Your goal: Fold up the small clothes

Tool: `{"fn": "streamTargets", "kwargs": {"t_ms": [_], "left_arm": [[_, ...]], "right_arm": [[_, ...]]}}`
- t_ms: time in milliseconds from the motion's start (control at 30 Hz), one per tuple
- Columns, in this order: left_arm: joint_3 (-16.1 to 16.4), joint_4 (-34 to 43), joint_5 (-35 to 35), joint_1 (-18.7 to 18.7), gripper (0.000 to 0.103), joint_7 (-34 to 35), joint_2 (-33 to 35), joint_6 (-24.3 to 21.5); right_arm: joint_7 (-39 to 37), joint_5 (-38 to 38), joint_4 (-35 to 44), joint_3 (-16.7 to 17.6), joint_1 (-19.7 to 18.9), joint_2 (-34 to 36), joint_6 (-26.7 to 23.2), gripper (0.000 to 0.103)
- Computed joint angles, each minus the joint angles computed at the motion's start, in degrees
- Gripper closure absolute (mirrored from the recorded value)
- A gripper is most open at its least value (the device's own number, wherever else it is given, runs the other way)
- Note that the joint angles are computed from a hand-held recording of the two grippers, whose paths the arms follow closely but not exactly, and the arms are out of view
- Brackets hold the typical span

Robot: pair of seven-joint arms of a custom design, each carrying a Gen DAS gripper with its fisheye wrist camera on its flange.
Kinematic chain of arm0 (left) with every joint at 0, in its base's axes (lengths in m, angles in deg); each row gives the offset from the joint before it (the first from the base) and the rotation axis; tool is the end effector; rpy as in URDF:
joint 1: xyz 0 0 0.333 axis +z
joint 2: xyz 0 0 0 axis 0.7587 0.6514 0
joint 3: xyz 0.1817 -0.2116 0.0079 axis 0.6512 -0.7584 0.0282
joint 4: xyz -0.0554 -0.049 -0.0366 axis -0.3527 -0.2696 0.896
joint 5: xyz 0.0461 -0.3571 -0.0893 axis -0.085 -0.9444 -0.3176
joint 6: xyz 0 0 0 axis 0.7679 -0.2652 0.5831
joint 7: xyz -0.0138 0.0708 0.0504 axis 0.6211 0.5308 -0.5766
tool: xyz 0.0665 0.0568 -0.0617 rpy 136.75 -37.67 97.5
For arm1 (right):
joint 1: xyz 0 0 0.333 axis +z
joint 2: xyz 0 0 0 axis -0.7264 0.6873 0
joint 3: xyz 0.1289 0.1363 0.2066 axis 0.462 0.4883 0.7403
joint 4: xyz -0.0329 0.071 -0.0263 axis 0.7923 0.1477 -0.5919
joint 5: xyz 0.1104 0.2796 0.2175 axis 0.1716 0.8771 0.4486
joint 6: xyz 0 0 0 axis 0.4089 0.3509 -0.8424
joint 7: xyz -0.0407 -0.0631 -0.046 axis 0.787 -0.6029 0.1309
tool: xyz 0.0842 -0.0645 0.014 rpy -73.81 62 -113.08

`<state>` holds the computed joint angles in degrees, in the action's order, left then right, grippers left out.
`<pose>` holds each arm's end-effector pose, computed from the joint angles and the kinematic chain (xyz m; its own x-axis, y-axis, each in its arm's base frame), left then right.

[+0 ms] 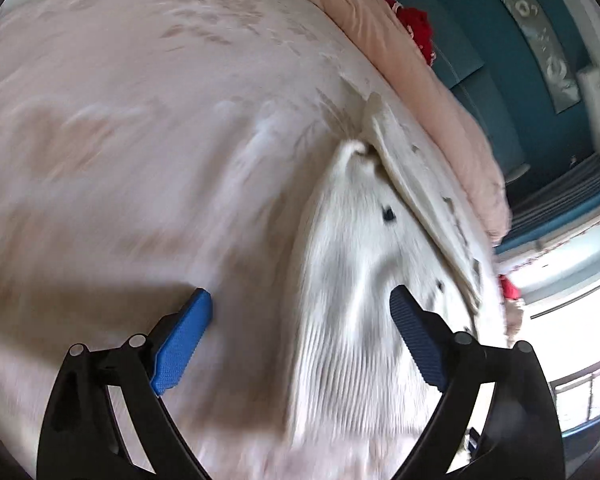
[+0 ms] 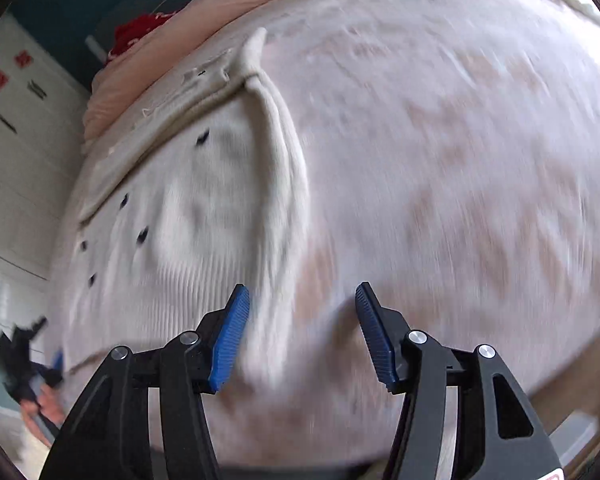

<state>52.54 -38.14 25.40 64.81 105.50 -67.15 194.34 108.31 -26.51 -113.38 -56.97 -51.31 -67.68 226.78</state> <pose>0.6643 0.0432 0.4653 -0.0193 -0.7595 0.6502 -0.8998 -0.2704 -0.3425 0.4416 -0.0002 0.4693 -0.6381 -0.6303 -0.4422 -0.5063 0.7762 -0.3757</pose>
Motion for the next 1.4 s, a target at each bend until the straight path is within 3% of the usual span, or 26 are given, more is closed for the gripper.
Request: {"fn": "streamTargets", "kwargs": {"t_ms": [133, 233, 400, 433, 500, 533, 567, 600, 667, 767, 867, 1067, 1167, 1300, 1400], "left_arm": [[0.23, -7.77, -6.19, 1.46, 0.008, 2.38, -5.48, -3.59], [1.13, -9.87, -4.59, -1.29, 0.006, 4.11, -7.2, -1.19], [1.48, -7.3, -0.98, -4.26, 0.007, 2.27, -5.88, -1.95], [1.44, -6.9, -0.66, -4.47, 0.014, 1.8, -5.62, -2.09], [1.3, -4.59, 1.1, -5.05, 0.039, 0.45, -3.96, -3.0], [1.22, -3.27, 2.38, -5.22, 0.064, -0.26, -3.07, -4.04], [1.37, 0.05, 5.22, -5.67, 0.088, -2.72, -0.97, -6.7], [1.11, 2.07, 5.61, -5.22, 0.089, -4.12, 0.29, -8.81], [0.49, 2.17, 4.8, -4.15, 0.092, -4.57, -0.31, -9.02], [0.25, 1.64, 3.28, -2.61, 0.095, -1.93, -3.11, -10.22], [1.12, 0.85, 1.39, -1.34, 0.096, 0.81, -6.23, -12.97], [4.81, -1.16, 1.42, 0.26, 0.096, 5.56, -11.45, -20.38], [6.73, -4.64, 3.2, 0.54, 0.098, 7.06, -14.63, -25.0], [9.98, -11.92, 7.65, 0.29, 0.098, 13.34, -21.66, -29.06], [12.28, -15.05, 9.48, -0.2, 0.098, 15.24, -24.92, -30.83]], "right_arm": [[-1.69, 6.65, -3.52, -1.71, 4.94, -1.58, 6.65, 0.044], [-4.37, 9.65, -1.11, -2.39, 6.77, 1.86, 8.02, 0.043], [-3.25, 11.59, 1.5, -1.26, 6.64, 6.39, 12.81, 0.042], [-3.68, 12.76, 1.91, -1.87, 7.3, 7.23, 13.85, 0.042], [-5.19, 14.64, 2.97, -2.86, 8.41, 8.83, 14.89, 0.06], [-5.53, 14.99, 3.74, -3.08, 8.39, 9.43, 14.07, 0.091], [-7.26, 17.16, 4.17, -4.52, 9.79, 9.75, 13.65, 0.095], [-6.74, 17.78, 3.85, -4.21, 9.49, 9.36, 14.73, 0.095], [-2.97, 12.83, 3.83, -0.21, 5.15, 7.96, 14.91, 0.097], [0.76, 5.84, 4.31, 3.85, 0.87, 3.64, 12.41, 0.098], [0.45, 3.25, 4.12, 4.1, 1.09, -0.24, 8.69, 0.098], [-6.25, 3.25, 1.64, 1.36, 6.2, -9.27, -3.57, 0.098], [-10.84, 6.27, -2.21, 0.07, 10.64, -15.45, -11.99, 0.098], [-11.84, 9.14, -5.58, 1.63, 13.92, -22.44, -20.73, 0.098], [-8.77, 12.01, -9.29, 2.98, 14.93, -27.92, -22.64, 0.098]]}}
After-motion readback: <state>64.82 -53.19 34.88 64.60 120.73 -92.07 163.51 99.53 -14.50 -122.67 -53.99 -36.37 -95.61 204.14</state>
